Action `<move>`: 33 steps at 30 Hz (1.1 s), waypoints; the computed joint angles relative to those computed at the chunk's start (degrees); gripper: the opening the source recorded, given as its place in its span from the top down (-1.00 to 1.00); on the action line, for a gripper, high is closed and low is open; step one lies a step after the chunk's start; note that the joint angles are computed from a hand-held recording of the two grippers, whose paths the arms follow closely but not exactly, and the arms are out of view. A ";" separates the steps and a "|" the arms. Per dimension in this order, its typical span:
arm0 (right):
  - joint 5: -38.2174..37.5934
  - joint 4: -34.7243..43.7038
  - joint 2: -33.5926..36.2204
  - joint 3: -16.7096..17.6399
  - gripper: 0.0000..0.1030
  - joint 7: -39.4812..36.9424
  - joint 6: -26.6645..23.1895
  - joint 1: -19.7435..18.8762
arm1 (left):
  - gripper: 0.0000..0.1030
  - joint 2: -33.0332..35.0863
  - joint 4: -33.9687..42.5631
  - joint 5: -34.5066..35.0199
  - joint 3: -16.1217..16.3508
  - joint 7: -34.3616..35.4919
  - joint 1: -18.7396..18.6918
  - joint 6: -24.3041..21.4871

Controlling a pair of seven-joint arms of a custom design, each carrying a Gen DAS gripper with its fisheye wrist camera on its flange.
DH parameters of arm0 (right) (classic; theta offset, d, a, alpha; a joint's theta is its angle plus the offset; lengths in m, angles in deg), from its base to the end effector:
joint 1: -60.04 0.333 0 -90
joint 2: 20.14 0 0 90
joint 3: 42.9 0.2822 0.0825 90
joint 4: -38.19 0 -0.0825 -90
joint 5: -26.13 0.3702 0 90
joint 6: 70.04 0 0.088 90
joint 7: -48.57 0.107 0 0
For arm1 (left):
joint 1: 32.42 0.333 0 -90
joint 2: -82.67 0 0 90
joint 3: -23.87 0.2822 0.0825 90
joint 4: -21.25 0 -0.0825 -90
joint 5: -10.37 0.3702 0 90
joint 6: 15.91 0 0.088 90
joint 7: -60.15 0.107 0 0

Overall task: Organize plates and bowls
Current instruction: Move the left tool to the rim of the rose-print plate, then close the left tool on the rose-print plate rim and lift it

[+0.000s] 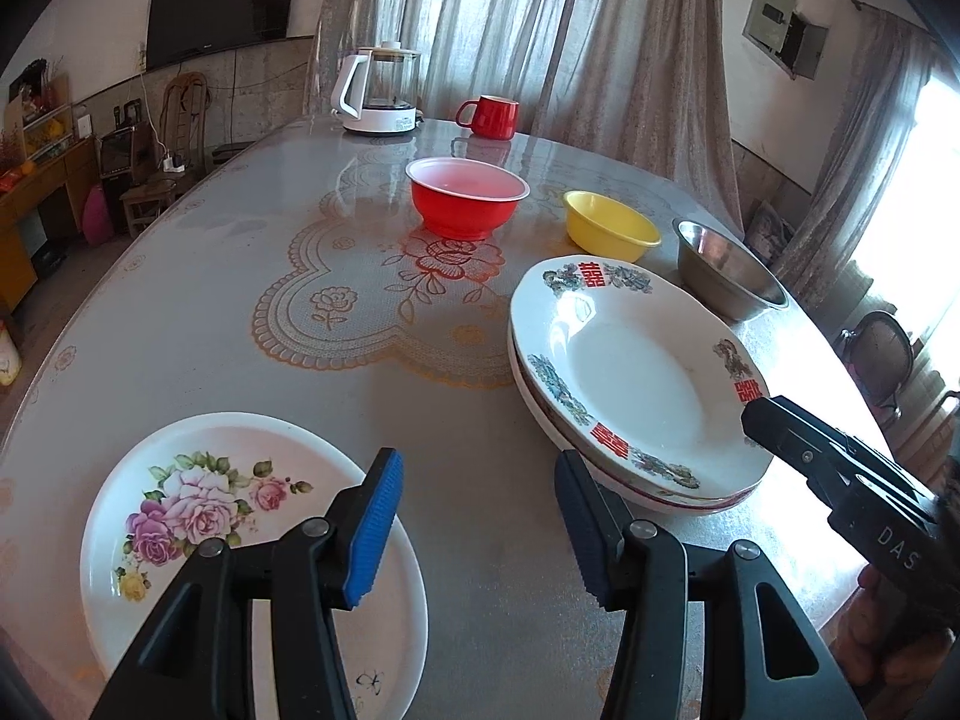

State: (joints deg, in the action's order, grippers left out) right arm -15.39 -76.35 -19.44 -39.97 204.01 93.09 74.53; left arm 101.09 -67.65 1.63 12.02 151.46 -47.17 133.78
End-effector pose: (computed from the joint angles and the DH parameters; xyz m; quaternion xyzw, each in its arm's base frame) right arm 0.5512 0.2097 0.5124 -0.5565 0.7019 -0.2546 0.3645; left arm 0.6192 -0.2844 0.5270 -0.5321 0.7603 -0.3529 0.1194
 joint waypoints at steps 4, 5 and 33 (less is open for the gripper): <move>5.30 1.35 1.74 0.57 0.32 -6.04 1.62 0.69 | -0.04 -0.58 -0.86 -0.63 0.30 -0.49 0.67 0.39; 6.84 1.75 2.17 0.72 0.32 -7.84 1.75 0.94 | -0.04 -0.72 -1.05 -0.61 0.47 -0.84 0.79 0.43; 69.53 22.56 21.06 11.35 0.32 -65.31 -7.80 0.62 | 0.19 -11.54 -18.28 -25.04 1.58 14.46 12.73 3.39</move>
State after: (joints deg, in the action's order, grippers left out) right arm 54.14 -53.79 1.62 -28.62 138.69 85.28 75.14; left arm 89.55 -85.93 -23.42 13.59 165.92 -34.43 137.18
